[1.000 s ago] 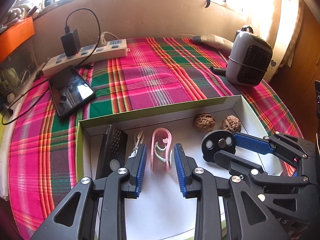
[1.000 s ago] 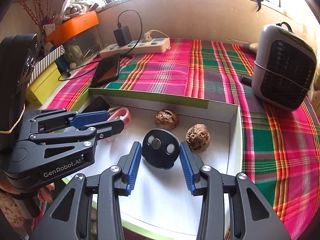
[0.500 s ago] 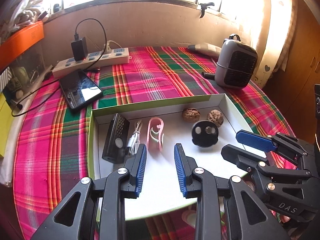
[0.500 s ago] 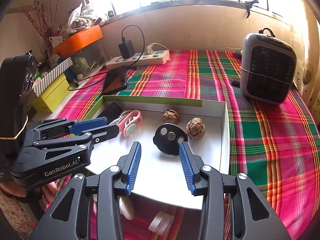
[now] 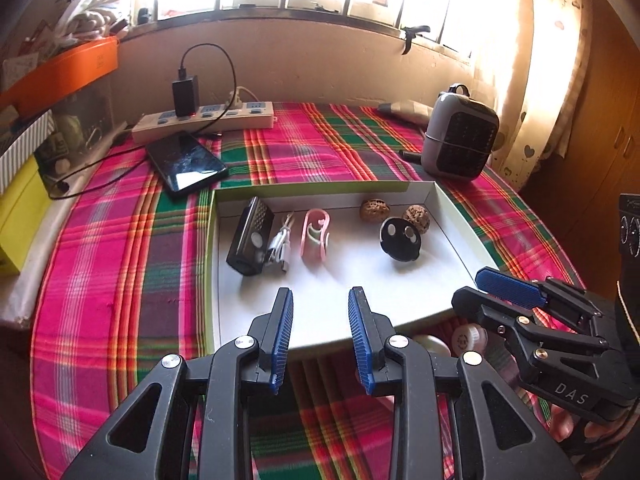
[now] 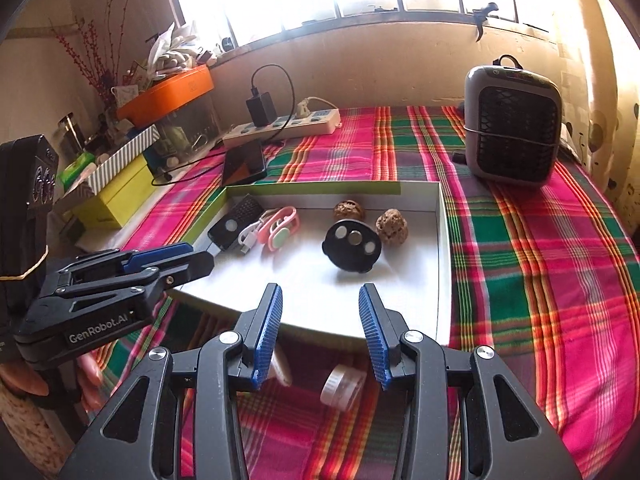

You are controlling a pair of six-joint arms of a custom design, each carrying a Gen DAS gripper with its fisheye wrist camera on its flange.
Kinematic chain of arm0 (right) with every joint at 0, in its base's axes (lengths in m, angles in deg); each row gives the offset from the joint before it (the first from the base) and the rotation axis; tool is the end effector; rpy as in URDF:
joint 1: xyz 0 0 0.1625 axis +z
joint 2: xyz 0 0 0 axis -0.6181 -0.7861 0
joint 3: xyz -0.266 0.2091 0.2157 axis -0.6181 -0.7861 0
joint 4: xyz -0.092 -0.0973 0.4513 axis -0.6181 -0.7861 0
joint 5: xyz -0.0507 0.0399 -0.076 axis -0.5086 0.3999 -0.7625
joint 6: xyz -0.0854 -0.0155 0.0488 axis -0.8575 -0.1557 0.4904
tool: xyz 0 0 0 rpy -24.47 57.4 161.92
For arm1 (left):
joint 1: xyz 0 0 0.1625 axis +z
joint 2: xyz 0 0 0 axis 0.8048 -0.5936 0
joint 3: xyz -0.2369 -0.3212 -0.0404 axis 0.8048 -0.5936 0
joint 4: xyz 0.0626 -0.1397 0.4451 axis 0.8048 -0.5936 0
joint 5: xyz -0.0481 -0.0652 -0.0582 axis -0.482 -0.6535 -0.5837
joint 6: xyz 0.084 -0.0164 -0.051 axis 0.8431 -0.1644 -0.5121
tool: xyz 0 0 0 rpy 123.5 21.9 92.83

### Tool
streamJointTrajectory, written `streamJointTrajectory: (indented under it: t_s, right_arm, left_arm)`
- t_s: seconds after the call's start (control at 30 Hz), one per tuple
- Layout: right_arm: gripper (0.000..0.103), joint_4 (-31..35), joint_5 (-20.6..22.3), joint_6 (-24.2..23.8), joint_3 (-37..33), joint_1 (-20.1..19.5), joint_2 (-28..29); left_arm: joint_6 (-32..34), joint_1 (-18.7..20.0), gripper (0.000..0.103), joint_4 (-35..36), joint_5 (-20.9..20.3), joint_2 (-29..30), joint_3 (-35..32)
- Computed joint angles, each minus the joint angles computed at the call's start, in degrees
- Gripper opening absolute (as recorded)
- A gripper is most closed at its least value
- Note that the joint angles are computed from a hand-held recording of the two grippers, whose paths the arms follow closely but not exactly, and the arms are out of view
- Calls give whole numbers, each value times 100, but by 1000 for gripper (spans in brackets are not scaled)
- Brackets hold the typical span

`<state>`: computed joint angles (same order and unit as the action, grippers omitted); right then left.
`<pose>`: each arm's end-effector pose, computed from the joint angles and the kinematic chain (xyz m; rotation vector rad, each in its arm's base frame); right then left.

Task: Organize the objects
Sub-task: 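Lift both open tools out of the box back over the table, then grasp the green-and-white spool with the right tool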

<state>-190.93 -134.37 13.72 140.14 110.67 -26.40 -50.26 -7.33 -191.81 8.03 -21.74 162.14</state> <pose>-0.0902 -0.7576 0.2714 1.1043 -2.6118 0.6106 -0.3408 -0.6723 -0.1406 0.1194 2.2678 -1.0085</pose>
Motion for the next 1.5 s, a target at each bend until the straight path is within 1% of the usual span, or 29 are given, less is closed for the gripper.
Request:
streamJointTrajectory:
  t_s: [0.17, 0.3, 0.37, 0.47, 0.53, 0.67, 0.87, 0.97, 1.1, 1.4, 1.5]
  right_arm:
    - [41, -122, -10, -82, 212, -98, -147]
    - [41, -168, 22, -116, 351, -164, -262]
    - [41, -189, 57, -136, 429, -202, -327]
    - [41, -263, 109, -169, 548, -259, -419]
    - [41, -259, 130, -159, 589, -292, -458]
    - [41, -276, 141, -167, 670, -349, -512]
    - [41, -324, 194, -217, 787, -411, -600]
    - [41, -335, 209, -235, 824, -430, -632]
    - [41, -320, 221, -235, 843, -447, -651]
    - [41, -260, 252, -216, 814, -456, -632]
    - [41, -229, 224, -219, 799, -453, -619]
  left_arm:
    - [-331, -76, 27, -54, -38, -95, 316]
    - [-540, -146, 27, -214, 24, -148, 550]
    - [-651, -156, 27, -282, -30, -164, 639]
    - [-625, -164, 27, -354, -144, -151, 695]
    - [-560, -162, 27, -429, -249, -115, 685]
    - [-582, -157, 33, -420, -447, -48, 640]
    - [-580, -152, 35, -390, -683, 86, 492]
    - [-642, -149, 35, -177, -663, 153, 378]
    - [-640, -134, 35, -103, -756, 197, 308]
    - [-743, -120, 35, 206, -643, 300, 98]
    - [-803, -121, 35, 268, -586, 275, 122]
